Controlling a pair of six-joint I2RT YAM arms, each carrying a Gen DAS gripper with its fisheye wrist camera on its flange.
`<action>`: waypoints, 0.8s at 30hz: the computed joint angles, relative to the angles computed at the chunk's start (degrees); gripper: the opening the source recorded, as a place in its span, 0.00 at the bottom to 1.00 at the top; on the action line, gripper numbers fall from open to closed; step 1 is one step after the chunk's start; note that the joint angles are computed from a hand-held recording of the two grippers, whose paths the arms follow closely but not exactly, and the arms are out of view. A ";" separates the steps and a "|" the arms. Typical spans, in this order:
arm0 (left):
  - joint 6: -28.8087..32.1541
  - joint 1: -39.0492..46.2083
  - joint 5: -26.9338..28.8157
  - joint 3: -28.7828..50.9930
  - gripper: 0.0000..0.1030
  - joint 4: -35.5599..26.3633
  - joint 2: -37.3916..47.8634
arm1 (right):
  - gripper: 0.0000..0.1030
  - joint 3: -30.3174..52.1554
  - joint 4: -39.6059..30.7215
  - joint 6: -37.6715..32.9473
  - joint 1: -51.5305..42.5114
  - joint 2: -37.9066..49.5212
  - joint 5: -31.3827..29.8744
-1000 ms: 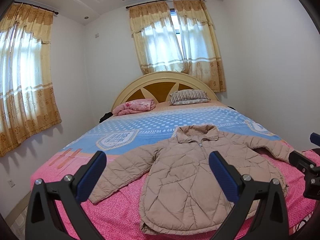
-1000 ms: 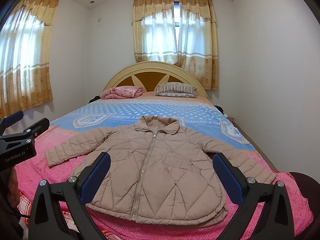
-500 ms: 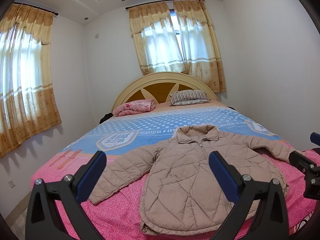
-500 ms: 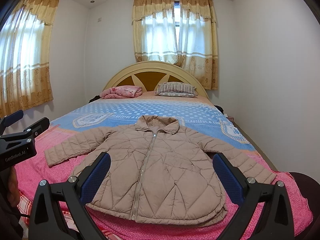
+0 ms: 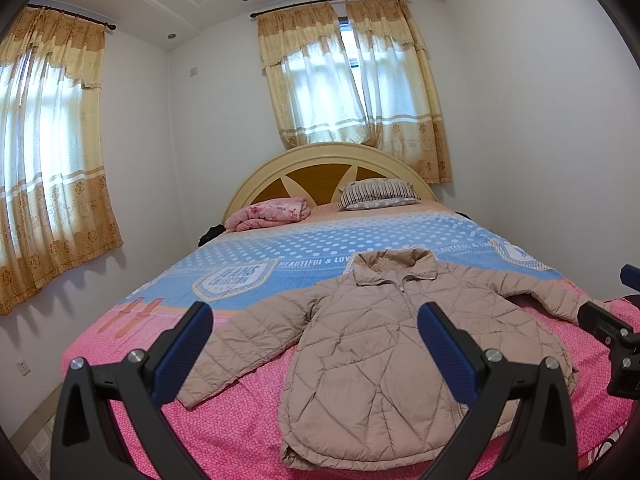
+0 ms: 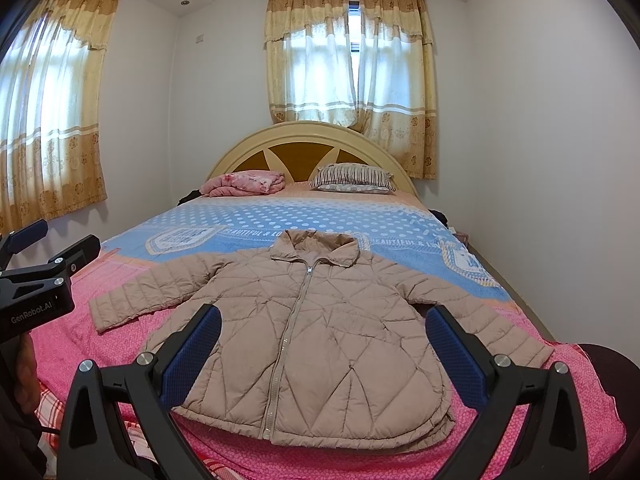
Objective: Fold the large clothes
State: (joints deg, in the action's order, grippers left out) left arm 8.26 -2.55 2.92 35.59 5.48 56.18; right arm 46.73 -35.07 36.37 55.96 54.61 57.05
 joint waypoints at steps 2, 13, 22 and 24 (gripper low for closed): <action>0.03 -0.23 -0.29 -0.20 1.00 0.32 0.06 | 0.99 -0.11 -0.11 0.13 -0.01 -0.17 -0.08; 0.06 -0.59 -0.52 0.00 1.00 0.37 0.58 | 0.99 -1.21 0.68 0.31 -0.38 0.02 -0.80; 0.92 -1.98 -1.84 -0.91 1.00 3.50 4.08 | 0.99 -2.34 2.61 -1.21 -3.89 0.92 -3.87; 0.91 -2.15 -1.76 -0.95 1.00 4.54 5.55 | 0.99 -3.38 4.04 -2.58 -6.04 0.68 -5.87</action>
State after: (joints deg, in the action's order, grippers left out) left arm 9.17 -4.69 1.16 34.64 10.02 61.74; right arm 43.35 -31.03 33.79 49.92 55.29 51.18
